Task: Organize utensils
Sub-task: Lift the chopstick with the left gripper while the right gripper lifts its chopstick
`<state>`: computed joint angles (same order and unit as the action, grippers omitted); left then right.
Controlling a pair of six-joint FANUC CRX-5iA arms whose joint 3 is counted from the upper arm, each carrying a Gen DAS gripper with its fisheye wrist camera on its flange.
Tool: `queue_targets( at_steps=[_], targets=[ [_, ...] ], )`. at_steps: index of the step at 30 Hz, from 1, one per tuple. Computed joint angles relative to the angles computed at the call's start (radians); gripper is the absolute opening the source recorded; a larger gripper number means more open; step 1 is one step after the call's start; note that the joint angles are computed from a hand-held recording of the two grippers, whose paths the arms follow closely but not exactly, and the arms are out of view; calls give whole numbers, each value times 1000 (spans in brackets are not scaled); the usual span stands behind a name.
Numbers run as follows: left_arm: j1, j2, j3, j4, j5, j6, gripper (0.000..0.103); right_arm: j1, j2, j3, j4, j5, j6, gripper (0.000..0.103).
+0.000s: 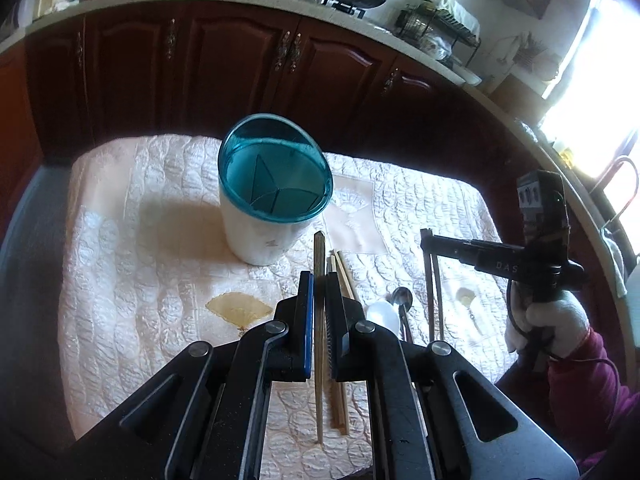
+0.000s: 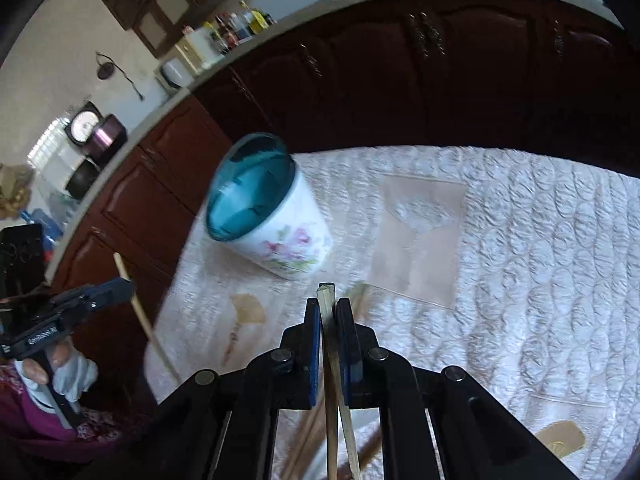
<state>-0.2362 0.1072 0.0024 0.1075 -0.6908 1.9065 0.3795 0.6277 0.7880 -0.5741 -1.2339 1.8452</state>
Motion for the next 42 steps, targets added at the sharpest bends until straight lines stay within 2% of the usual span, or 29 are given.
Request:
queue_targets(
  at_steps=[5,10,13,18,21,22,27,31,34,38,41,42],
  targets=[
    [0,-4,-11,8,12,7,4,-4,7,8,-37,-22,-11,7],
    [-5,1,-11,8,14,7,4,37,39,10,76,-21,-33,7],
    [-3,-3,-16,11,18,10,4,27,53,15,57,-30,-49,7],
    [-1,1,-14,11,15,14,4,48,74,20,132,-11,-51,8],
    [-2,0,-16,14,18,10,4,67,120,55,194,-33,-67,28],
    [-2,1,-15,13,18,10,4,73,130,58,215,-29,-66,28],
    [-1,3,-12,11,15,15,4,101,182,89,313,-30,-75,28],
    [2,1,-18,14,17,17,4,101,199,106,326,-38,-73,28],
    [4,2,-19,21,19,15,4,97,213,125,313,-77,-58,28],
    [3,7,-16,24,19,15,4,118,205,91,330,-58,-37,28],
    [1,8,-10,18,14,19,4,131,205,71,369,-13,-48,24],
    [0,8,-9,16,13,20,4,130,213,84,362,-15,-50,17]
  ],
)
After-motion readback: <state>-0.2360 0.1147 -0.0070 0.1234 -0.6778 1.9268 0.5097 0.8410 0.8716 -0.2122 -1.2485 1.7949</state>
